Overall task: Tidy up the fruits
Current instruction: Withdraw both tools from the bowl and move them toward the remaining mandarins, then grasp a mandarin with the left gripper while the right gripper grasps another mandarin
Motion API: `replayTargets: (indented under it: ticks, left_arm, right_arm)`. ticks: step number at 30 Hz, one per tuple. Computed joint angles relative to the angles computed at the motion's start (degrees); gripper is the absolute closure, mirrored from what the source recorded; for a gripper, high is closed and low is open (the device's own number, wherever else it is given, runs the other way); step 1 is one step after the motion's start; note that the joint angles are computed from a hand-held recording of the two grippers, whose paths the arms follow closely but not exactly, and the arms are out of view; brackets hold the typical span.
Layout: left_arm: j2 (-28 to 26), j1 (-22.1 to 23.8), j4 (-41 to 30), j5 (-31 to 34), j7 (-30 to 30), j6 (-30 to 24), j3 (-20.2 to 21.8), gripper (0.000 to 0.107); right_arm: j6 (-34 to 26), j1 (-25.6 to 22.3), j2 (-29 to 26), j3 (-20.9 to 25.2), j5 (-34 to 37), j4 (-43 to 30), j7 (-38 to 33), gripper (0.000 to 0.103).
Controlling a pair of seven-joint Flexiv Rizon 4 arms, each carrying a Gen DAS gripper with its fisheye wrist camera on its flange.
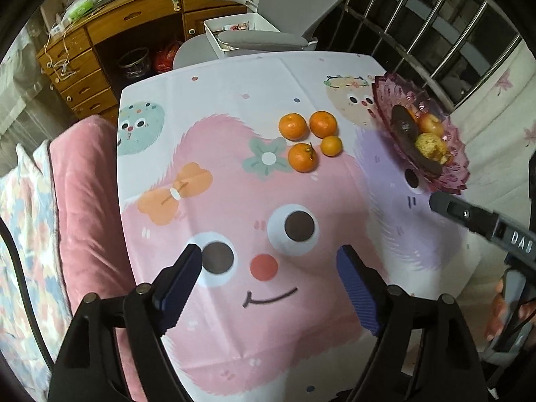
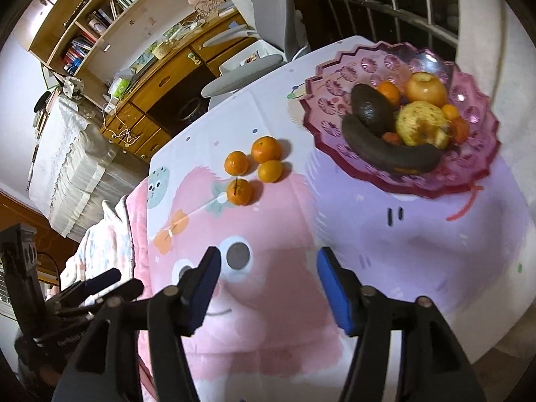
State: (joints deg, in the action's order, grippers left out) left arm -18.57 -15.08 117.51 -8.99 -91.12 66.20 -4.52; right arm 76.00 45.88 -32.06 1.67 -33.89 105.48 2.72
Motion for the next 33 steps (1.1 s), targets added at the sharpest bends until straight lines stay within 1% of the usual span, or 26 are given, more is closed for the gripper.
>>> replayTargets:
  ticks: [1,4,8,10,13,15,17,22,25,28,29,30,33]
  left_arm:
    - [-0.9,0.07,-1.13,0.2,0.31,-0.7,-0.05,0.023]
    - [-3.93,0.25,-4.87,0.19,1.59,-3.03,-0.46,0.022]
    - [-7.88,-0.11,-9.8,0.47,2.58,-5.01,-0.67,0.022]
    - [-9.89,-0.13,-11.98,0.05,3.1,-5.41,-0.94,0.022]
    - [-13.36,-0.72,-15.77,-0.01,2.96,-6.12,-0.75,0.022]
    - [-15.43,-1.28,-17.93,0.15,2.22,-6.15,-0.34,0.022]
    - [-17.16,-1.05,-19.32,-0.61,2.21,-5.91,-0.79,0.022]
    - [-21.47,-1.3,-22.97,-1.52,2.31,-5.06,-1.43,0.022]
    - [-23.63,-1.46,-24.33,-2.43,1.94,-4.05,-1.78,0.023]
    - [-25.19,-1.74,-25.21,-2.93,1.55,-2.36,-2.01,0.028]
    - [-25.73,-1.82,-25.62,-3.08,1.41,-2.11,-2.03,0.03]
    - [-26.24,-1.83,-25.96,-3.32,1.24,-1.94,-2.11,0.035]
    - [-27.69,-1.95,-27.1,-3.89,0.13,-2.12,-1.86,0.042]
  right_arm:
    - [-1.26,-2.03,-1.34,2.33,1.94,-2.18,-2.55,0.041]
    - [-4.02,-5.63,-4.47,6.34,6.33,-7.33,-9.24,0.041]
    - [-8.13,-8.19,-8.16,9.31,11.1,-14.28,-18.29,0.041]
    - [-11.94,-9.63,-10.54,11.14,12.68,-19.35,-25.16,0.041]
    - [-18.27,-9.19,-13.21,10.53,12.66,-25.91,-33.16,0.041]
    - [-21.3,-9.68,-15.34,11.39,13.68,-30.14,-39.92,0.041]
    - [-25.69,-10.1,-18.18,12.59,14.7,-35.57,-47.63,0.041]
    - [-35.73,-10.76,-24.81,15.21,18.43,-47.79,-64.22,0.041]
    - [-40.47,-10.33,-28.04,14.81,20.33,-53.68,-69.95,0.041]
    - [-45.09,-9.76,-30.73,13.81,22.29,-58.75,-73.71,0.041]
    - [-46.5,-9.45,-31.5,13.32,22.89,-60.28,-74.52,0.041]
    - [-48.36,-9.16,-32.62,12.95,23.54,-62.38,-75.48,0.041]
    - [-52.89,-8.4,-35.46,11.88,25.56,-67.7,-78.3,0.041]
